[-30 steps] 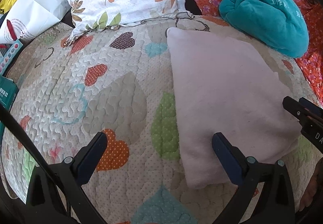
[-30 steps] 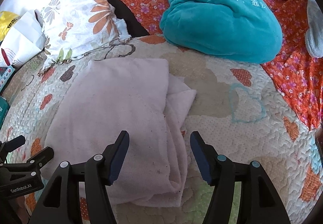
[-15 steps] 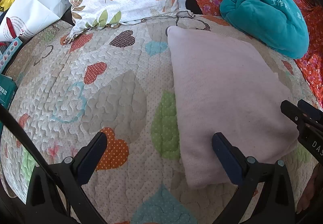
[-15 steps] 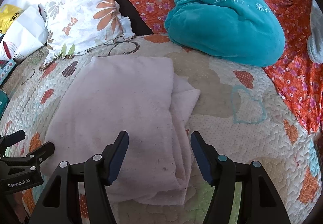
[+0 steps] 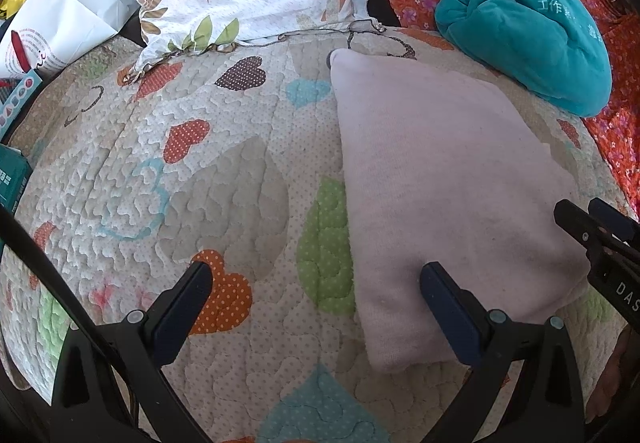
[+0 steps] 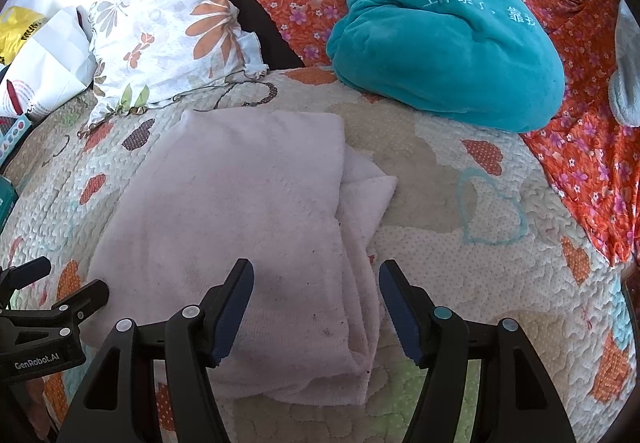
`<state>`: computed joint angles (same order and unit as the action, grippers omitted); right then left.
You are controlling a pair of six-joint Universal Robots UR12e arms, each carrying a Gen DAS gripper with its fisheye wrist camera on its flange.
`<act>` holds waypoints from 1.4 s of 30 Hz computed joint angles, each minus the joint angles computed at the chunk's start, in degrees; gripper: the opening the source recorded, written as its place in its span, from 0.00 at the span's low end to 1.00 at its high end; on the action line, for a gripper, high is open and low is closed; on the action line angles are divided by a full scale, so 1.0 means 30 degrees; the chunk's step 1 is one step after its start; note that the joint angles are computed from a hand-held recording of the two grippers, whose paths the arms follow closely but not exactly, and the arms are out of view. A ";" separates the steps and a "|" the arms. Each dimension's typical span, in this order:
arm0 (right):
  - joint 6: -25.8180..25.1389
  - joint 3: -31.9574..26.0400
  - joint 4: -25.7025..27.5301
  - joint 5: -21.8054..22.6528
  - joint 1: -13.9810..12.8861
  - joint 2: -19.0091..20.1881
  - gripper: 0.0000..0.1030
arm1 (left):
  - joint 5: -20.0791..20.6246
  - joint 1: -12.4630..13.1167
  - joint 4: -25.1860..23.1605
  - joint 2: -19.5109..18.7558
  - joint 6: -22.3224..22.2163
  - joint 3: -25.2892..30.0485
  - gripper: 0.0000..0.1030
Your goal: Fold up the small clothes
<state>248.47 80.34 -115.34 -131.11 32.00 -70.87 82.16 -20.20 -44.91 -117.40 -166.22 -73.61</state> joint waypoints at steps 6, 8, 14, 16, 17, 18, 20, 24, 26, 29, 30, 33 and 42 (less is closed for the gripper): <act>-0.0148 0.0018 -0.0060 0.0020 -0.0021 0.0003 0.69 | -0.0157 0.0022 -0.0223 -0.0020 -0.0026 0.0052 1.00; -0.0116 0.0004 -0.0031 -0.0002 -0.0008 0.0011 0.69 | -0.0239 0.0048 -0.0347 -0.0028 -0.0023 0.0066 1.00; -0.0300 0.0006 -0.0139 -0.0006 -0.0019 0.0032 0.69 | -0.0294 0.0059 -0.0406 -0.0060 0.0003 0.0107 1.00; -0.0365 0.0008 -0.0178 -0.0028 -0.0021 0.0037 0.69 | -0.0304 0.0059 -0.0412 -0.0050 0.0013 0.0089 1.00; -0.0358 0.0003 -0.0169 -0.0032 -0.0014 0.0041 0.70 | -0.0296 0.0055 -0.0420 -0.0055 -0.0005 0.0102 1.00; -0.0390 0.0003 -0.0182 -0.0039 -0.0018 0.0042 0.70 | -0.0307 0.0054 -0.0448 -0.0056 -0.0009 0.0105 1.00; -0.0402 0.0010 -0.0207 -0.0044 -0.0018 0.0042 0.70 | -0.0346 0.0060 -0.0477 -0.0058 0.0006 0.0095 1.00; -0.0354 -0.0016 -0.0143 -0.0059 -0.0003 0.0056 0.70 | -0.0413 0.0082 -0.0511 -0.0068 0.0044 0.0095 1.00; -0.0356 -0.0003 -0.0184 -0.0050 -0.0003 0.0052 0.70 | -0.0416 0.0084 -0.0530 -0.0073 0.0041 0.0105 1.00; -0.0358 -0.0009 -0.0163 -0.0052 -0.0002 0.0055 0.70 | -0.0420 0.0086 -0.0541 -0.0076 0.0041 0.0109 1.00; -0.0374 -0.0001 -0.0190 -0.0038 -0.0008 0.0051 0.70 | -0.0433 0.0088 -0.0567 -0.0074 0.0039 0.0100 1.00; -0.0361 -0.0014 -0.0158 -0.0048 -0.0001 0.0057 0.70 | -0.0518 0.0104 -0.0760 -0.0106 -0.0019 0.0152 1.00; -0.0366 -0.0039 -0.0172 -0.0103 0.0005 0.0071 0.71 | -0.0553 0.0109 -0.0721 -0.0118 -0.0007 0.0136 1.00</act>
<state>247.37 80.22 -115.86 -131.42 32.02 -70.66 80.50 -19.87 -47.08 -117.75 -166.24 -73.20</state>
